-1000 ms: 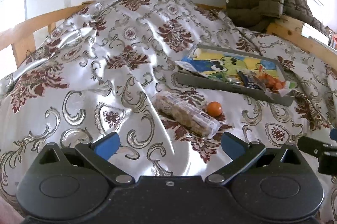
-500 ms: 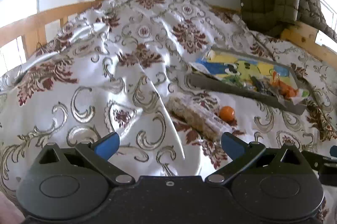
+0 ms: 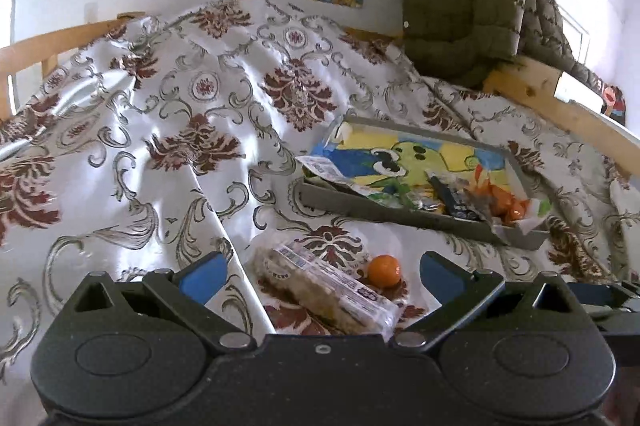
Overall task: Organize snacks
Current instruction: 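Move left tool to the clear-wrapped rice bar while right tool approaches the mandarin orange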
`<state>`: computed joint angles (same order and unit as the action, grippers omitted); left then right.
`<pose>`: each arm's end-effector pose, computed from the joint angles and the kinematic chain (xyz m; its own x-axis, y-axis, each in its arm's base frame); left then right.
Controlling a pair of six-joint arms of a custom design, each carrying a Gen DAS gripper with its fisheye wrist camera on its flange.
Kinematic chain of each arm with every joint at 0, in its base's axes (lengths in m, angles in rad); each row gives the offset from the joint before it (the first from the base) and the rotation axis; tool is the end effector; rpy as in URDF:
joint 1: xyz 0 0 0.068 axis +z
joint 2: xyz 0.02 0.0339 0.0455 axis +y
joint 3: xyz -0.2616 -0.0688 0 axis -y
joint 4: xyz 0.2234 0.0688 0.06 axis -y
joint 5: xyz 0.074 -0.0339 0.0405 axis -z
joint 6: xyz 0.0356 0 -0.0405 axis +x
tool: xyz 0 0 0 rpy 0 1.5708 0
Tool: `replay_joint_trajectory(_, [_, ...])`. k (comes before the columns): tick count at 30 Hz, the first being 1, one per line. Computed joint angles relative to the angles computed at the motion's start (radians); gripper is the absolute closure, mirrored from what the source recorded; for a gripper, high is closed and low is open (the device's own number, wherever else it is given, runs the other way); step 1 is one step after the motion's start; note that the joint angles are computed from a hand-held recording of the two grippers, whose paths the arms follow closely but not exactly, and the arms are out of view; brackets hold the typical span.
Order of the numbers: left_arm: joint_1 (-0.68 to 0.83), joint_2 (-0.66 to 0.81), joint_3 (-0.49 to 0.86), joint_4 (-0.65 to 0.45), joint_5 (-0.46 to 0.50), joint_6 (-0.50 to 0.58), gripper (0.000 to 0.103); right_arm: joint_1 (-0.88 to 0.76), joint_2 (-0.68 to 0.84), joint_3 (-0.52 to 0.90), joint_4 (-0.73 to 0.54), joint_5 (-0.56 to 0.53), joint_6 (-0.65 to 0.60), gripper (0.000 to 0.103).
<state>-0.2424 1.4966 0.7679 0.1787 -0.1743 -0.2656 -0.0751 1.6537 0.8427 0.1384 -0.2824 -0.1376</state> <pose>0.2929 -0.0661 0.2134 -0.5140 -0.1392 -0.8464 -0.0436 0.9897 -0.1363 0.3235 -0.0144 0.1862 -0.5955 -0.0873 -0.7986 -0.2291 0.9712 0.0647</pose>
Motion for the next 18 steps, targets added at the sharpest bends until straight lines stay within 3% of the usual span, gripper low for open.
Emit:
replay_joint_trajectory(13, [0.060, 0.214, 0.189, -0.099, 0.056, -0.032, 0.001, 0.060, 0.178, 0.136, 0.035, 0.034, 0.029, 0.000])
replay_joint_trajectory(18, [0.117, 0.300, 0.275, -0.186, 0.200, -0.107, 0.001, 0.090, 0.259, 0.207, 0.040, 0.056, 0.030, 0.000])
